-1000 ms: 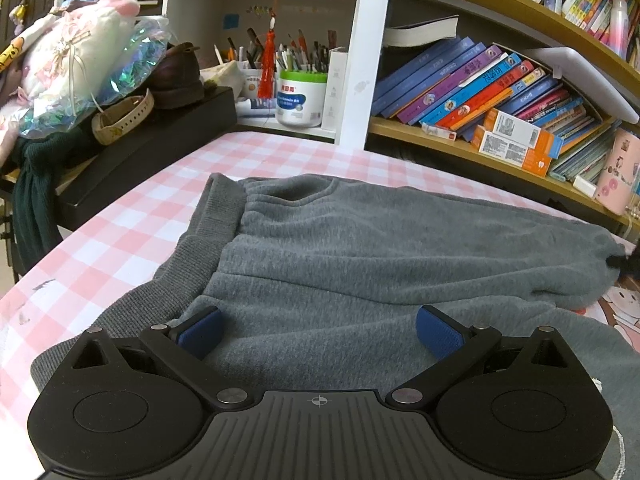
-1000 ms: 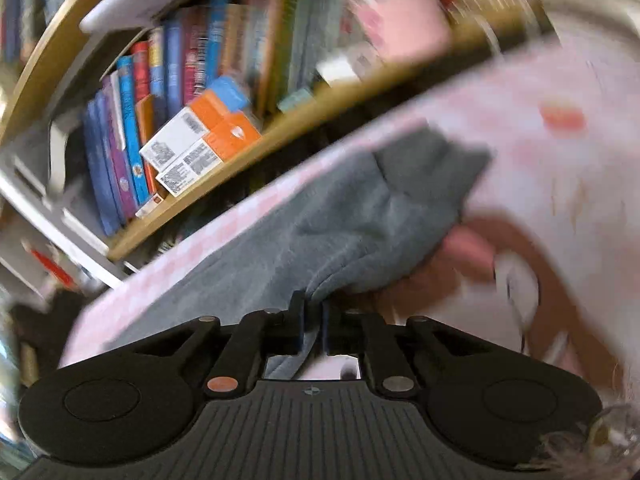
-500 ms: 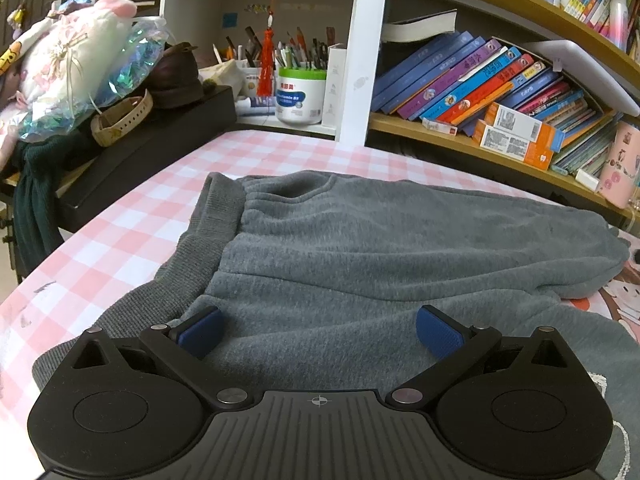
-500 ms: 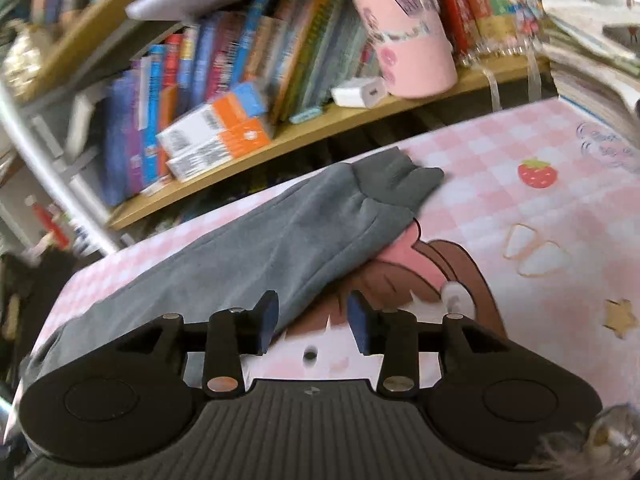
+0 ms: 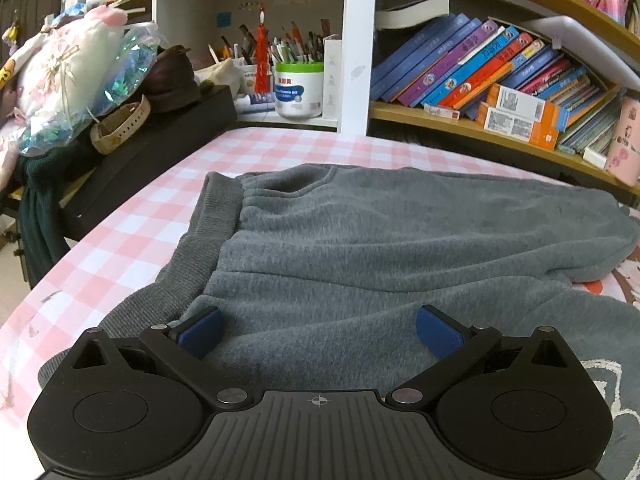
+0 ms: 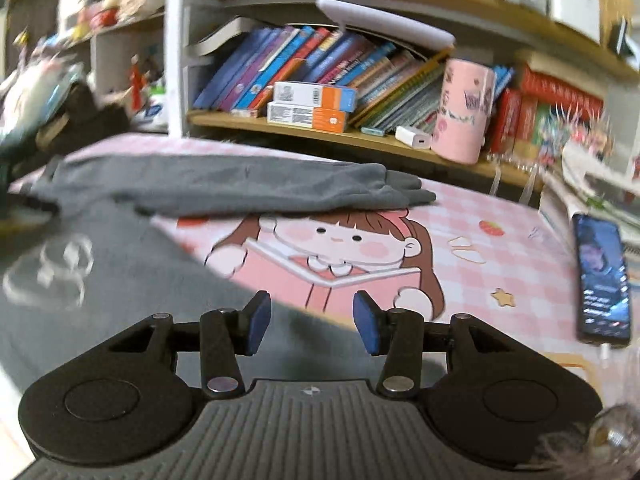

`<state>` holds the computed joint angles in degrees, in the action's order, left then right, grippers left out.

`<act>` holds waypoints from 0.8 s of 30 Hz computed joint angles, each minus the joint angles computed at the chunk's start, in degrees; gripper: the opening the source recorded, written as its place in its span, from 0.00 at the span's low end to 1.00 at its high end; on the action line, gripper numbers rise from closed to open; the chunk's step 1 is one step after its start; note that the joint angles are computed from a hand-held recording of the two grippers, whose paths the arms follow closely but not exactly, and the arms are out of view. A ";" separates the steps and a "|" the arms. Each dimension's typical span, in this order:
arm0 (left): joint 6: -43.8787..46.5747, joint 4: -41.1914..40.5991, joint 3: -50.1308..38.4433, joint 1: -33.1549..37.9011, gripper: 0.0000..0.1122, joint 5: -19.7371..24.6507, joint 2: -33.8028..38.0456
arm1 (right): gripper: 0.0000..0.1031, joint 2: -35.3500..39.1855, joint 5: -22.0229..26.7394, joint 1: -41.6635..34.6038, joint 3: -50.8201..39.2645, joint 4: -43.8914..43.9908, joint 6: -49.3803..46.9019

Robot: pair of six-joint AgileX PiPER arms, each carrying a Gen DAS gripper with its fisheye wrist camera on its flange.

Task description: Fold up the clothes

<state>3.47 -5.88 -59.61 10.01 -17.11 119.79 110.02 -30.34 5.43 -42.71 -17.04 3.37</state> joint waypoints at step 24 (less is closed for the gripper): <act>2.74 5.91 22.90 3.17 0.92 -18.04 -12.35 | 0.36 4.82 -1.18 -5.64 -2.06 -0.81 -3.29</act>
